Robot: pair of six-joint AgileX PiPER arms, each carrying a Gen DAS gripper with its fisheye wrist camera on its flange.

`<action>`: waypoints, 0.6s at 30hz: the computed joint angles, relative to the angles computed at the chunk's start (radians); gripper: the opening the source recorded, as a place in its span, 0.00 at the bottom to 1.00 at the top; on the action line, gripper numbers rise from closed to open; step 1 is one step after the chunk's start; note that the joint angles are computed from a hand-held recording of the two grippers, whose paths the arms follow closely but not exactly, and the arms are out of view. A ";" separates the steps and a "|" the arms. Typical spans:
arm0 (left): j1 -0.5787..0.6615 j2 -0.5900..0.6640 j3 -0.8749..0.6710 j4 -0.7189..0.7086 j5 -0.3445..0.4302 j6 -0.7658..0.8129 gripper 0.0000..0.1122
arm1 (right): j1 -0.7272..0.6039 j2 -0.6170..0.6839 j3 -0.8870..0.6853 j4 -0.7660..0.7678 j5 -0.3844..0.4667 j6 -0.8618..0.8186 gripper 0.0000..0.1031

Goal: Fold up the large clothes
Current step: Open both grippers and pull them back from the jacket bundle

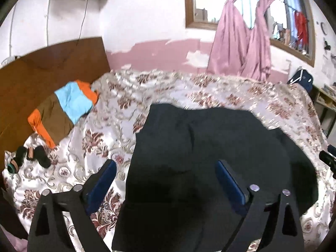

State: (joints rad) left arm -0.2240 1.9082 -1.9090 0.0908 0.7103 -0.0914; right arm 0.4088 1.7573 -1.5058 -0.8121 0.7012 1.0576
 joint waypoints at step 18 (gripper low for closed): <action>-0.081 -0.514 0.508 -0.022 -0.250 0.003 0.92 | 0.403 -0.246 0.204 -0.430 0.251 0.487 0.98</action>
State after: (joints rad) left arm -0.3054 1.3940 -1.4011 0.0684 0.4599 -0.0880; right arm 0.8119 1.5108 -1.3021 -1.2423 0.9527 1.5449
